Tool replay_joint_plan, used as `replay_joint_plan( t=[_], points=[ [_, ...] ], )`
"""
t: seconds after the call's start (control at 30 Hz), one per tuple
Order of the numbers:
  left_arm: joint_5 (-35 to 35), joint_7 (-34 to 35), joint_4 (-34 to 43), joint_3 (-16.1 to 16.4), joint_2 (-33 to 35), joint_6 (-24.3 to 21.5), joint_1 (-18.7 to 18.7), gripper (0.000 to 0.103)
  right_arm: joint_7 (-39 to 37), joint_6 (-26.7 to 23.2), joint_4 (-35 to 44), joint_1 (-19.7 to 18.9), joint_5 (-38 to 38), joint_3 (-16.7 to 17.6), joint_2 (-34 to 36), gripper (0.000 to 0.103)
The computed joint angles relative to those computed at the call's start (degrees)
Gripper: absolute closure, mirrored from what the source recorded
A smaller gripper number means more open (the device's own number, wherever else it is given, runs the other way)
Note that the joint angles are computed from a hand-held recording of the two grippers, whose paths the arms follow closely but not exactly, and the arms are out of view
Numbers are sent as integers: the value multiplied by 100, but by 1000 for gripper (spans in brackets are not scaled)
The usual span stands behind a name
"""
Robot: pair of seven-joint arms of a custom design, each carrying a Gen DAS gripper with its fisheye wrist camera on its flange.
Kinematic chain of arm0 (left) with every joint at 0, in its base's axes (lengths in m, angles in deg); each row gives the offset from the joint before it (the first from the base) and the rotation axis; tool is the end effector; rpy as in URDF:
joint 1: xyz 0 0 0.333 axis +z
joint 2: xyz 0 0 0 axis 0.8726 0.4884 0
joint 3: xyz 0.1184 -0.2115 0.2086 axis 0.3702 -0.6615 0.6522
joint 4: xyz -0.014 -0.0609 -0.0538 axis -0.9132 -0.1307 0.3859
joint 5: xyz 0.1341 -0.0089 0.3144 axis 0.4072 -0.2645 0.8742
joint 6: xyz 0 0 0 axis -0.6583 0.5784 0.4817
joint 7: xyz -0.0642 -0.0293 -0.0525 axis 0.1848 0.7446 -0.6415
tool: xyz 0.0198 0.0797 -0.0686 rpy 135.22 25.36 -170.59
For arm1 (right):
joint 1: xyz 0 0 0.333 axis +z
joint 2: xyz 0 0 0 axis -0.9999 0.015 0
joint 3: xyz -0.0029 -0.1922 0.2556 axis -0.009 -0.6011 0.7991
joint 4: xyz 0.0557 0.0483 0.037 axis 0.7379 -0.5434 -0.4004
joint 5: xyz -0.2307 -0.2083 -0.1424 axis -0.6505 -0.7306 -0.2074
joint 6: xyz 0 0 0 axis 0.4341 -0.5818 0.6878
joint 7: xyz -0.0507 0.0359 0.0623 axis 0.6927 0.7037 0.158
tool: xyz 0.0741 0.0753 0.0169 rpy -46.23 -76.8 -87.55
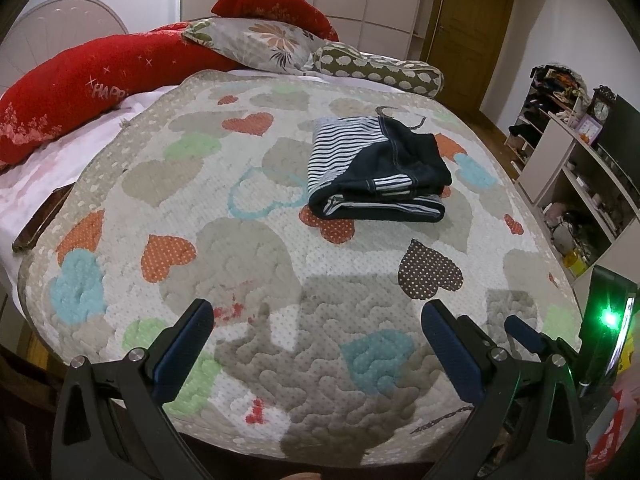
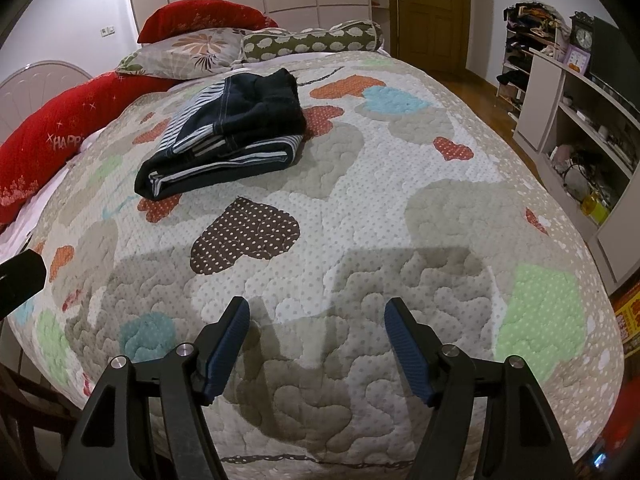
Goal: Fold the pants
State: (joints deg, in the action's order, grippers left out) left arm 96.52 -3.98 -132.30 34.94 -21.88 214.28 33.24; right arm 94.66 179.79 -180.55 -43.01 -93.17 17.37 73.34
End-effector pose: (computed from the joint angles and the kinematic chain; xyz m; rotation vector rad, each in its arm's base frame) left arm 0.5613 -0.3004 0.3534 -1.9229 1.7690 -0.7706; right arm 0.5717 0.3083 0.2997 -1.7434 1.8715 -0.5566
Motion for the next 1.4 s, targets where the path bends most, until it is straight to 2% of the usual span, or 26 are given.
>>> replay_joint_plan(
  t=[0.73,0.97,1.03,1.17,1.3,1.4],
  points=[
    [-273,234,-4,26,77,83,-39,0,-52,26,7,68,30,-71,38,28],
    [-658,595,-58,-91,131,124,77,0,-25,-10,75,62,58,-122,83,28],
    [-872,815,-52,-176,164,35,137,0,-53,-16,115,-34,88,-47,102,27],
    [-1647,1650,123,-588,368,-286,467,0,-44,93,179,-90,149,-56,193,25],
    [-2048,1955,507,-499,714,-890,356,0,-182,335,185,-182,330,-19,284,22],
    [-2271,2059,628,-514,878,-1057,370,0,-364,608,112,-157,498,-89,352,19]
  ],
)
